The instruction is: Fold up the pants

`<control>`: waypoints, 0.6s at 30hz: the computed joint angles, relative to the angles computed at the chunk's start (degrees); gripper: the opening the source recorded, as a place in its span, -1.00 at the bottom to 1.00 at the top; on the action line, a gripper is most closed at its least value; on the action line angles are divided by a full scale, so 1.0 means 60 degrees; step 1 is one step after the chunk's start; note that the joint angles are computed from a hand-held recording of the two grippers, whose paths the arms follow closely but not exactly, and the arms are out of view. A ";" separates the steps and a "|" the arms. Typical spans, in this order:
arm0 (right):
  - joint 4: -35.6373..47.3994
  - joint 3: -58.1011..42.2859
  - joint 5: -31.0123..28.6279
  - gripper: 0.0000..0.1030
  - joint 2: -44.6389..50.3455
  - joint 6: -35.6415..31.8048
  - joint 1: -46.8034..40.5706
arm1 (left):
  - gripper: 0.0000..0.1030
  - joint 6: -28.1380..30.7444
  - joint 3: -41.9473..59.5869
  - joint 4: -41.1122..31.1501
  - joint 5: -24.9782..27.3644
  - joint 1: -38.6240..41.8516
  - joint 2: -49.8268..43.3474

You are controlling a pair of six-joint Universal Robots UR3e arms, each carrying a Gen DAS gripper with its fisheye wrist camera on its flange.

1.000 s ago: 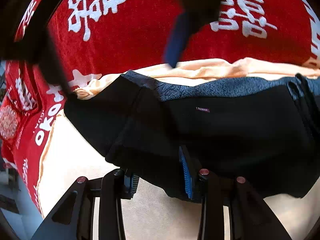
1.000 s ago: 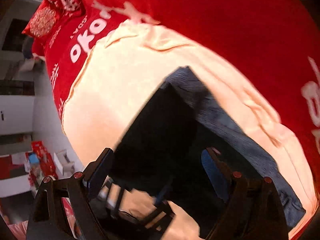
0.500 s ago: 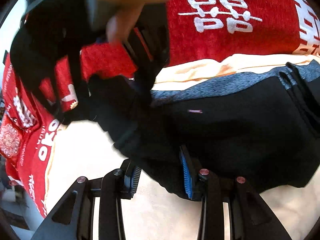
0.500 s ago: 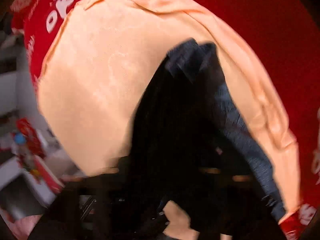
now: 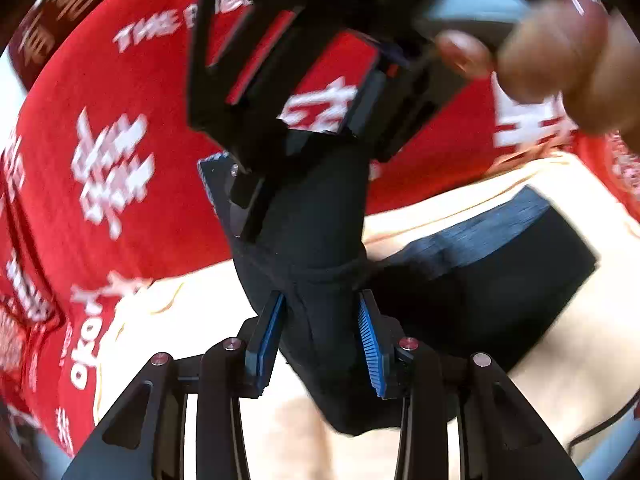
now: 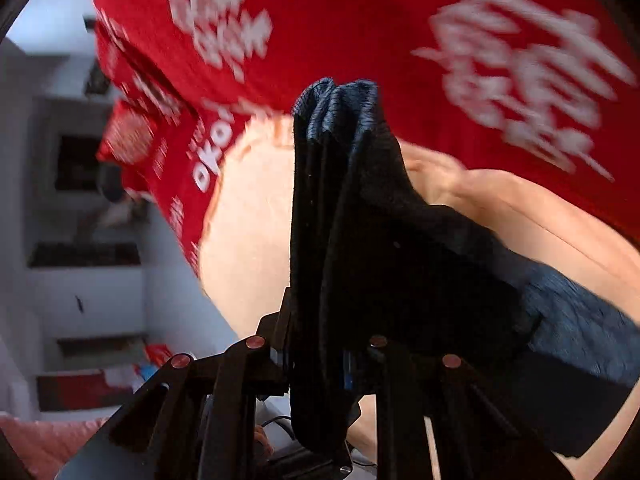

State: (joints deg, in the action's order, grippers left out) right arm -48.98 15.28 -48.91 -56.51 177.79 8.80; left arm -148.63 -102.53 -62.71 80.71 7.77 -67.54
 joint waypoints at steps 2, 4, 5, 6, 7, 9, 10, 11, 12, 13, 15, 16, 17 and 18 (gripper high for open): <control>0.0152 0.2000 0.0127 -0.63 -0.1591 -0.0769 -0.1011 | -0.27 -0.0685 0.0661 -0.0146 0.0301 -0.1054 -0.0521; 0.0295 0.4000 0.0249 -0.63 -0.3151 -0.1605 -0.2202 | -0.27 -0.1385 0.1433 -0.0295 0.0615 -0.2148 -0.1191; 0.0394 0.4999 0.0281 -0.63 -0.3946 -0.2162 -0.2892 | -0.27 -0.1696 0.1781 -0.0344 0.0766 -0.2687 -0.1543; 0.0507 0.5999 0.0325 -0.63 -0.4698 -0.2709 -0.3626 | -0.27 -0.1970 0.2045 -0.0352 0.0934 -0.3208 -0.1863; 0.0734 0.6999 0.0310 -0.63 -0.5451 -0.3323 -0.4443 | -0.27 -0.2309 0.2395 -0.0383 0.1181 -0.3866 -0.2280; 0.1168 0.8284 0.0156 -0.63 -0.6426 -0.4330 -0.5719 | -0.27 -0.2759 0.2837 -0.0425 0.1518 -0.4810 -0.2993; 0.1489 0.8898 -0.0002 -0.63 -0.6865 -0.4979 -0.6445 | -0.27 -0.3016 0.3033 -0.0434 0.1708 -0.5313 -0.3423; 0.1563 0.9461 -0.0195 -0.63 -0.7179 -0.5336 -0.6951 | -0.27 -0.3174 0.3130 -0.0433 0.1874 -0.5653 -0.3725; 0.1677 0.9933 -0.0370 -0.63 -0.7442 -0.5694 -0.7442 | -0.27 -0.3334 0.3242 -0.0397 0.2075 -0.6002 -0.4063; 0.1712 1.0577 -0.0505 -0.63 -0.7728 -0.6038 -0.7959 | -0.27 -0.3472 0.3250 -0.0264 0.2289 -0.6358 -0.4407; 0.2081 1.1347 -0.0838 -0.63 -0.8029 -0.6776 -0.9066 | -0.27 -0.3630 0.3156 -0.0010 0.2617 -0.6840 -0.4815; 0.2059 1.1818 -0.0898 -0.63 -0.8216 -0.6928 -0.9377 | -0.27 -0.3783 0.3199 0.0088 0.2858 -0.7217 -0.5115; 0.2083 1.2288 -0.0950 -0.62 -0.8366 -0.7095 -0.9676 | -0.27 -0.3722 0.3139 0.0204 0.2906 -0.7269 -0.5276; 0.2178 1.2586 -0.0986 -0.57 -0.8405 -0.7249 -0.9915 | -0.27 -0.3733 0.3155 0.0199 0.2973 -0.7381 -0.5404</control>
